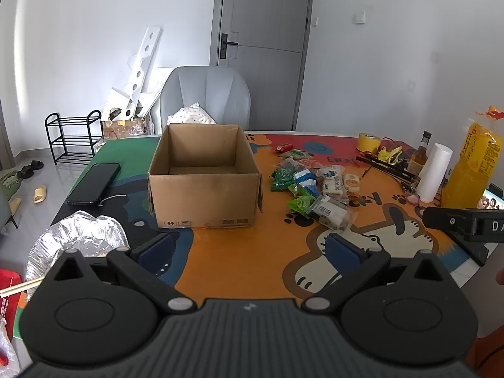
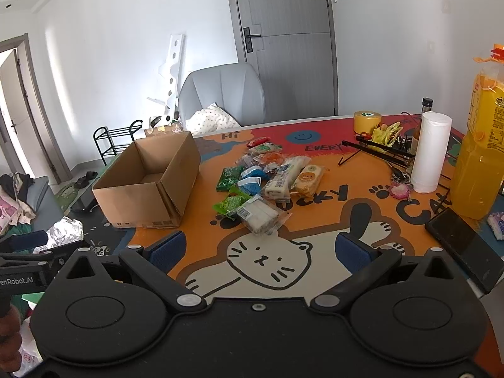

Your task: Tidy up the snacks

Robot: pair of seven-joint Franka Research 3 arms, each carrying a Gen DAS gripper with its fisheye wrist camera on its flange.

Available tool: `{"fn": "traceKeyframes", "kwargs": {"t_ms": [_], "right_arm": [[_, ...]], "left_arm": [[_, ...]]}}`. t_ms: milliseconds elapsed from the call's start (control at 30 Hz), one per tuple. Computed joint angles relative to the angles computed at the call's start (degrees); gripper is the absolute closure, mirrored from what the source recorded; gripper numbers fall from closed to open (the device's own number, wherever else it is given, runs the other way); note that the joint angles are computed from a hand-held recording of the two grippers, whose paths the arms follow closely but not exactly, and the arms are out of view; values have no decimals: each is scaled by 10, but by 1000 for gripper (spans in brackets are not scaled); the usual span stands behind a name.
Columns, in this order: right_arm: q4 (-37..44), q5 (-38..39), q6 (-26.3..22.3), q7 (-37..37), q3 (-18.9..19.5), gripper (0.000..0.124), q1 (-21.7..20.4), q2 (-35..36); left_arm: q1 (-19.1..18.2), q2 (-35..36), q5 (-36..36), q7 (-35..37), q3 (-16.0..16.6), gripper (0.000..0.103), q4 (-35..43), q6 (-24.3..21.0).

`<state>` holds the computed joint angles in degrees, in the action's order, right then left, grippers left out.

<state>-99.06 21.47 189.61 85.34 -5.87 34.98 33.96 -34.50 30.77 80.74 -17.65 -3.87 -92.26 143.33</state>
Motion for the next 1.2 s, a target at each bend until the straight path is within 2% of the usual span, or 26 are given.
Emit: {"fn": "traceKeyframes", "kwargs": {"t_ms": [1200], "right_arm": [[0,4,-2,5,-11,21,11,1]], "left_arm": [[2,-2,4,1,-1,0,-4,3]]}}
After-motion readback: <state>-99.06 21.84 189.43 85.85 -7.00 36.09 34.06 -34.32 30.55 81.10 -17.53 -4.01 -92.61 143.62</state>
